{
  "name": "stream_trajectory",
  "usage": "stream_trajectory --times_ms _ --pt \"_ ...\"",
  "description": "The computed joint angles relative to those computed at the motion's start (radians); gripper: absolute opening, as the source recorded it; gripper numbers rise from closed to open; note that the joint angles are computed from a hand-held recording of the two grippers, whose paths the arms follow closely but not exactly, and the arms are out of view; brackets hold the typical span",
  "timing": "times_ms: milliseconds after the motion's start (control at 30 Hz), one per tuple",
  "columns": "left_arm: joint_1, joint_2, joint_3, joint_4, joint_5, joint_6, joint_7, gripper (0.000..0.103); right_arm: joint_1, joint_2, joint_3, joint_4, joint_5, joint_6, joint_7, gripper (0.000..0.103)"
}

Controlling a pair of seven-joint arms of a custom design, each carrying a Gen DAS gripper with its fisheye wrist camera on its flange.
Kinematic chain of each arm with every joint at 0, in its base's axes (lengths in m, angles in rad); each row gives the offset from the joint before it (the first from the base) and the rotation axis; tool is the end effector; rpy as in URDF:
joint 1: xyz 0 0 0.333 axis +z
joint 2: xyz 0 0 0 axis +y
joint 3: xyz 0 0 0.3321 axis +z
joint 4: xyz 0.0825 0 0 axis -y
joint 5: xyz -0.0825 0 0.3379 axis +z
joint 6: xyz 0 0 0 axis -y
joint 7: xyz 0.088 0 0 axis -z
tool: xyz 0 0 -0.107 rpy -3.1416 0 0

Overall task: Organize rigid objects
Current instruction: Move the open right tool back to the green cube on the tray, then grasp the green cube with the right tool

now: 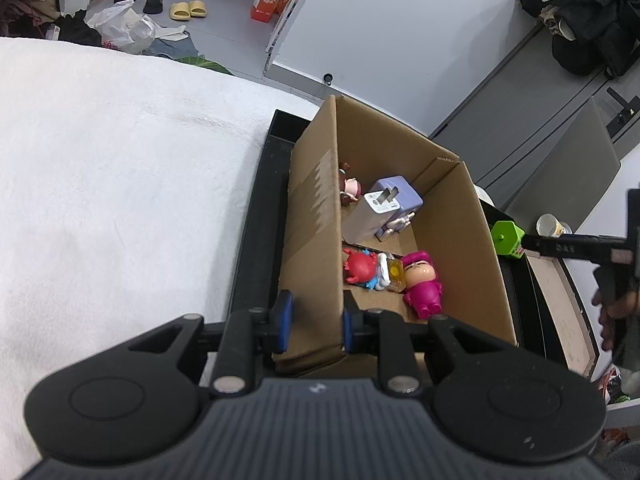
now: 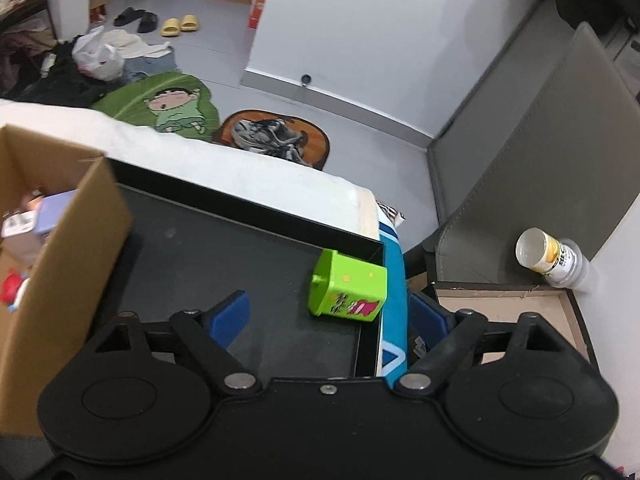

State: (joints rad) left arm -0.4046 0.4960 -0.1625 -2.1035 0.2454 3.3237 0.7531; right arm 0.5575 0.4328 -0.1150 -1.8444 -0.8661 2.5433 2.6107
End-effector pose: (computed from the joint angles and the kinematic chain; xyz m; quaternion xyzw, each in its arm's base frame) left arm 0.5066 -0.3404 0.3208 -0.6734 0.6464 -0.3580 0.0233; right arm 0.5661 0.2876 0.3610 -0.6991 0.6380 -0.3064 0.1021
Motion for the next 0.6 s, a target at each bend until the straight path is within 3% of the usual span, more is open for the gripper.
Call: stream_trajectory --times_ms 433,600 --pt "-0.002 0.000 0.002 0.001 0.003 0.000 -0.003 0.023 -0.010 0.126 -0.066 0.093 0.105 -0.015 0.032 0.082" --pt "0.000 0.003 0.001 0.003 0.004 0.001 -0.002 0.023 -0.013 0.125 -0.080 0.080 0.117 0.033 0.042 0.079"
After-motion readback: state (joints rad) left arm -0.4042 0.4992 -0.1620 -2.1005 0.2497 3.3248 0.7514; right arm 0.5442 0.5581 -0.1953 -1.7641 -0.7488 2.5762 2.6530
